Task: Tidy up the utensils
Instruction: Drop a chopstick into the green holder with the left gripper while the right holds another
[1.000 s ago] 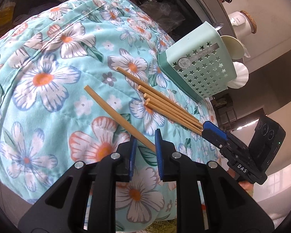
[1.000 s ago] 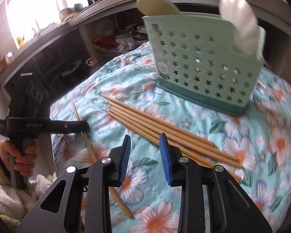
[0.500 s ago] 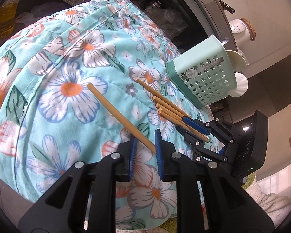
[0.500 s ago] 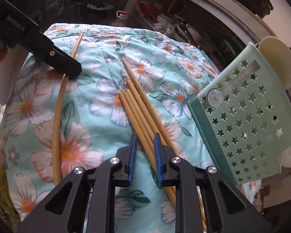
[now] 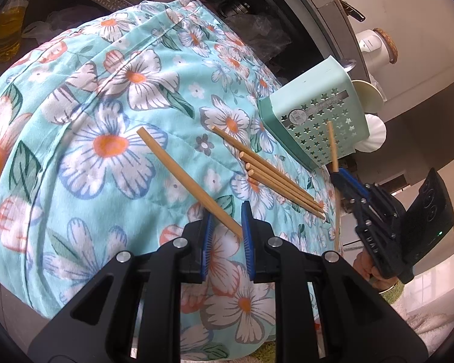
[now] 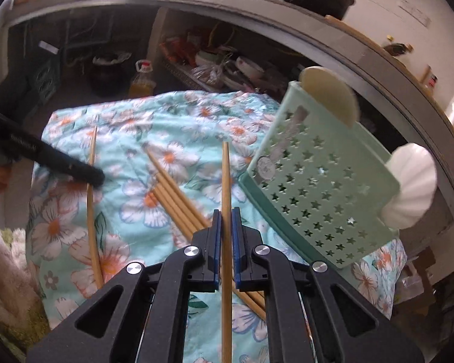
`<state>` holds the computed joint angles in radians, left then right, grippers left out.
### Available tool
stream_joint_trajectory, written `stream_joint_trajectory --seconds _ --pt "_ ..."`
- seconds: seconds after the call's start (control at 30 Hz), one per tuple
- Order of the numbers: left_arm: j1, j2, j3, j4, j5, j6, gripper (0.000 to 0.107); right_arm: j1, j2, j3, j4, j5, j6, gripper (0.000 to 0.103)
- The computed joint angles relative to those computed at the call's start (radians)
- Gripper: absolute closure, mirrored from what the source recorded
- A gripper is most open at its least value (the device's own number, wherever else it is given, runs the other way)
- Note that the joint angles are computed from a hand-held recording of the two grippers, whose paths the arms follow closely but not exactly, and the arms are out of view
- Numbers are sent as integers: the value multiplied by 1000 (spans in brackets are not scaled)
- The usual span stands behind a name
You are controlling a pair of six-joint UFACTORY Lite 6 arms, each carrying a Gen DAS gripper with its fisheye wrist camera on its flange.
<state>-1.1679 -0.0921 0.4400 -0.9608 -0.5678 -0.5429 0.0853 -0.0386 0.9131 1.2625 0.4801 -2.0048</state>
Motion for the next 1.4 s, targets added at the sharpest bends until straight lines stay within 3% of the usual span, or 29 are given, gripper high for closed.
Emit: stream_joint_trajectory --seconds 0.17,0.27,0.4,0.57,0.8,1.1,1.3,1.4 --pt "-12 -82 -27 -35 -40 31 95 -216 29 146 -13 293 272 96" --pt "-29 -138 -4 -151 -58 192 97 -317 49 169 38 398 335 96" --pt "-42 -186 77 -276 -79 444 102 -410 54 140 93 462 368 96" --pt "-42 -181 247 -394 -96 778 102 -443 30 64 141 460 350 96" --pt "35 -120 546 -350 -30 1063 102 -487 15 41 156 495 346 96" --pt "133 204 1129 -442 2 1518 102 -502 21 27 163 547 336 96" --pt "235 542 1533 -731 29 1875 102 -521 36 39 166 581 341 96" --pt "265 669 1651 -823 20 1989 102 -537 50 53 166 603 350 96"
